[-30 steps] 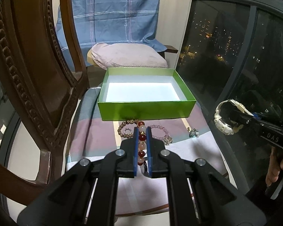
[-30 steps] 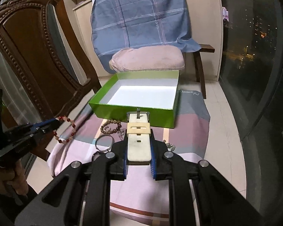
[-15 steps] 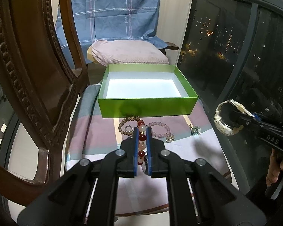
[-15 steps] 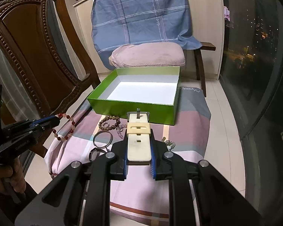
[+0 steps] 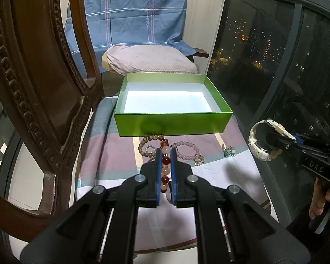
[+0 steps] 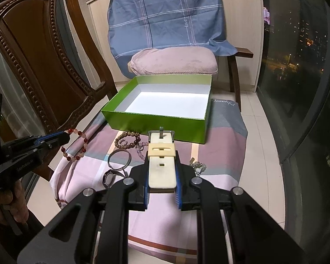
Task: Organize jewelry
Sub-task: 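Carry the white watch into the green box and open the right tool, then lower the bead bracelet into the green box and open the left tool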
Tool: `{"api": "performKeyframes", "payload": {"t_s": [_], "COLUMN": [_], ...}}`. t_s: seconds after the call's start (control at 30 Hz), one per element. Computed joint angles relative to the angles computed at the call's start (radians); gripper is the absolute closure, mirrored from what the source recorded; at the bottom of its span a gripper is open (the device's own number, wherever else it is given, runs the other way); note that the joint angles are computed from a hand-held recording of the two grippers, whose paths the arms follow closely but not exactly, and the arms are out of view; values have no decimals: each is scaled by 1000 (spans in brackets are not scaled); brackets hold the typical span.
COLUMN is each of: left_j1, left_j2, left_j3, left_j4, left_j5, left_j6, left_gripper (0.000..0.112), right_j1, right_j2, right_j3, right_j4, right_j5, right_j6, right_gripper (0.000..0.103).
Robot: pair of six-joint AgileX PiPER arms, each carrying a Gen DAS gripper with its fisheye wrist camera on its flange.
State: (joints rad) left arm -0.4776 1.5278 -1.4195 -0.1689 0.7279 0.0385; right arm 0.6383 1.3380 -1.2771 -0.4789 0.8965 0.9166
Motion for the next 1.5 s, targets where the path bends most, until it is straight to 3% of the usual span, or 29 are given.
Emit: {"api": "performKeyframes", "payload": {"t_s": [0.63, 0.77, 0.93, 0.97, 1.0, 1.07, 1.2, 1.3, 1.37, 1.5], "left_j1": [9, 15, 20, 22, 24, 29, 44, 56, 57, 48], "left_j2": [20, 32, 56, 60, 67, 75, 74, 75, 80, 97], "left_j3": [-23, -45, -76, -79, -85, -91, -81, -73, -70, -73], "left_j4": [-22, -31, -36, -35, -33, -36, -47, -55, -54, -52], "left_j5": [4, 12, 30, 33, 37, 41, 42, 42, 44, 44], "left_j6": [10, 16, 10, 8, 3, 5, 25, 35, 33, 28], "left_gripper": [104, 104, 104, 104, 104, 104, 104, 104, 104, 104], "right_j1": [-44, -127, -247, -266, -288, -288, -224, -71, 35, 78], "right_j2": [61, 165, 428, 464, 517, 536, 278, 52, -24, -26], "right_j3": [-4, -128, -461, -503, -567, -590, -299, -58, 30, 73], "right_j4": [22, 64, 71, 87, 108, 42, -134, -383, -487, -356], "right_j5": [-32, -38, 9, 7, 24, 57, -48, -26, 67, 102], "right_j6": [-12, -91, -175, -200, -227, -161, 71, 298, 424, 353], "right_gripper": [85, 85, 84, 76, 57, 47, 23, 3, 3, 3]}}
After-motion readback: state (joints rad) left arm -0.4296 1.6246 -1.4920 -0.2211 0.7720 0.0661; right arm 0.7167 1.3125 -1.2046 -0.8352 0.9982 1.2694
